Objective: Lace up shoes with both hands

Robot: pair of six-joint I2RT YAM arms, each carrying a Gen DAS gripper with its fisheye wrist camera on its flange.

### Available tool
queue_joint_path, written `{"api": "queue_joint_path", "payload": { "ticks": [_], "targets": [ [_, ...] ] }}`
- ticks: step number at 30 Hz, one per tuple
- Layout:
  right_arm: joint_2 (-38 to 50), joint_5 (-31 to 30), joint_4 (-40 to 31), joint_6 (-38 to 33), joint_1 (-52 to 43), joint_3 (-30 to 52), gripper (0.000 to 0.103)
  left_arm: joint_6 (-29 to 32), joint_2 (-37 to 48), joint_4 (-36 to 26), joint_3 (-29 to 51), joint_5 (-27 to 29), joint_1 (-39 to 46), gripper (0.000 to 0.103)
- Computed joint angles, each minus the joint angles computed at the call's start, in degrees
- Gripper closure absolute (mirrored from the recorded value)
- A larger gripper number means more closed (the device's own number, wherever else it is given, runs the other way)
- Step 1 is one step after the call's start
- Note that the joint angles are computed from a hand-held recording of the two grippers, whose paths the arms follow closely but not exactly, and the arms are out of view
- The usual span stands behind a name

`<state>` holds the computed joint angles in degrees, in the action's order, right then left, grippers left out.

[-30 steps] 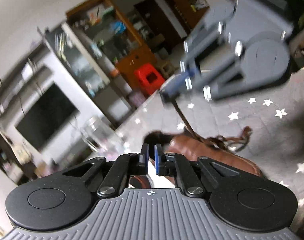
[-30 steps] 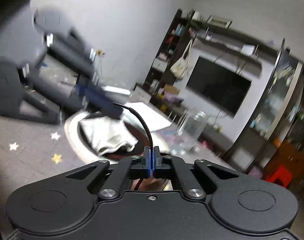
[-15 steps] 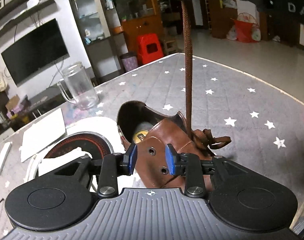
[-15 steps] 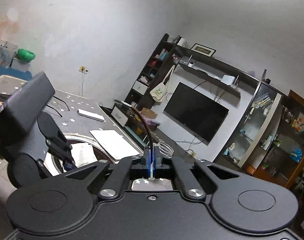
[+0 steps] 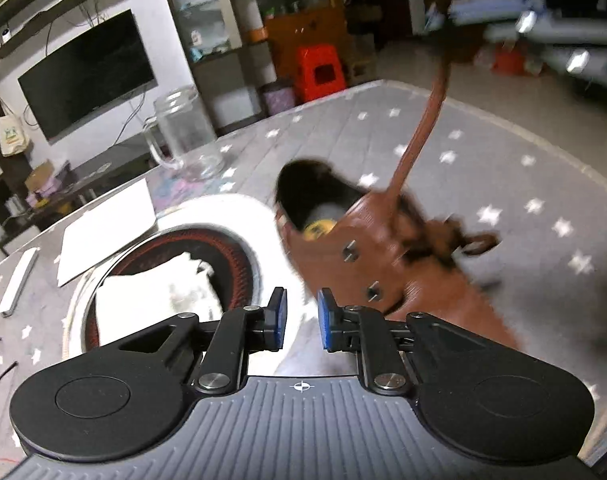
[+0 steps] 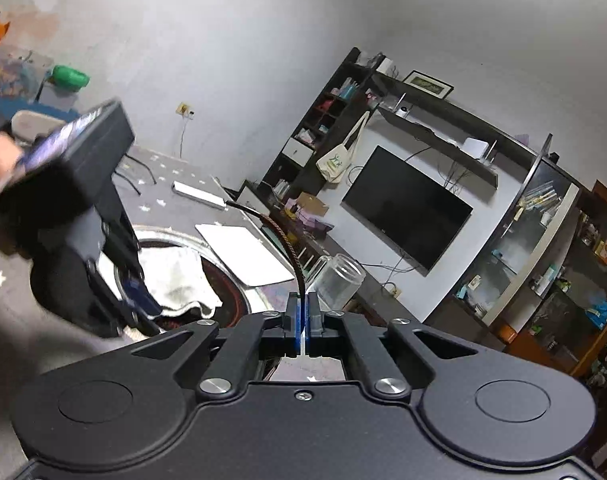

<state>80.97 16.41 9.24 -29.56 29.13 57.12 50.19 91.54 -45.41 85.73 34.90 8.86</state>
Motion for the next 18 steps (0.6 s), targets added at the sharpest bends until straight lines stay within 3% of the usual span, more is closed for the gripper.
{"api": "queue_joint_path", "payload": {
  "ticks": [3,11,18],
  "targets": [
    [0.4,-0.1,0.6,0.2,-0.2,0.1,0.101,-0.4,-1.9,1.8,-1.7,0.3,-2.1,0.065],
    [-2.6,2.9,3.1,-1.5,0.0,-2.2,0.101,-5.3,-1.3,4.8,-2.2,-3.8,-6.3,0.065],
    [-3.4,3.7,4.3,-2.7,-0.1,-3.8,0.101,-1.9,-0.7,2.9,-0.7,-1.8,-3.7,0.072]
  ]
}}
